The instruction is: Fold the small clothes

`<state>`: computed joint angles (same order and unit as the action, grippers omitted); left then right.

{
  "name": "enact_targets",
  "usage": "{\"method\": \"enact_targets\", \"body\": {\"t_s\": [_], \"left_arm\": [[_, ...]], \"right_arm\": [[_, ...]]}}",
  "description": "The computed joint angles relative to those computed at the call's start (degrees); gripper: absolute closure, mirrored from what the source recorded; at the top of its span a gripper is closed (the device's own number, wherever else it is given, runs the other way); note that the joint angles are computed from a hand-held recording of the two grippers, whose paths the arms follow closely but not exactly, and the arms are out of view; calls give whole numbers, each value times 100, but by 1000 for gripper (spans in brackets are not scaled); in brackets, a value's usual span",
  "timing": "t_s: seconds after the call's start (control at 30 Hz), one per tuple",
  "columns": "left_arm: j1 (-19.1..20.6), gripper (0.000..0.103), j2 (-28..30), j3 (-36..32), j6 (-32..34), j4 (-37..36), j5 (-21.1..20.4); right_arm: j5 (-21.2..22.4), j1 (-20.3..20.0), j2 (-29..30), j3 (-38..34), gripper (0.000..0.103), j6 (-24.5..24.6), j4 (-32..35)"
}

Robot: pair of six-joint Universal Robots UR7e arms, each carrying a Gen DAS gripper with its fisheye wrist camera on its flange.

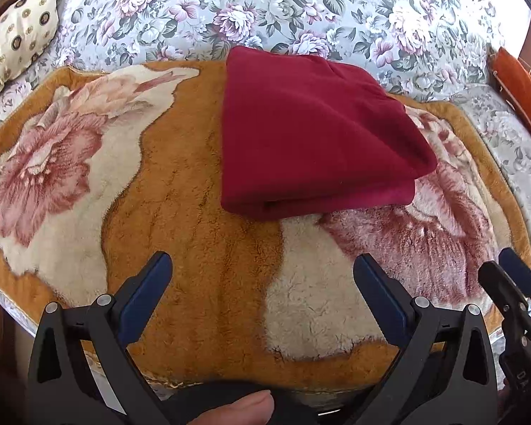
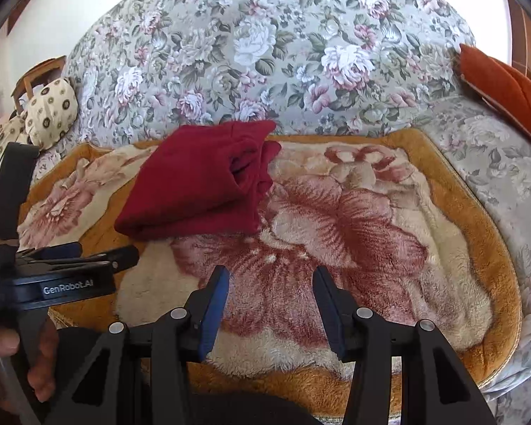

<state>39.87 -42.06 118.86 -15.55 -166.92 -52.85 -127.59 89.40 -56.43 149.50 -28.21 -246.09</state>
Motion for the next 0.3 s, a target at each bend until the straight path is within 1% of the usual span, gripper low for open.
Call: {"method": "enact_targets", "body": {"t_s": [0.13,0.23,0.3], "left_arm": [[-53,0,35,16,6,-19,137],[-109,0,58,112,121,-347,273],[-97,0,62,102,170,-366,234]], "right_arm": [[36,2,113,-10,56,-227,-199],[115,-17,137,21,56,-306,-327],[123,2,187,19,56,-423,-462]]}}
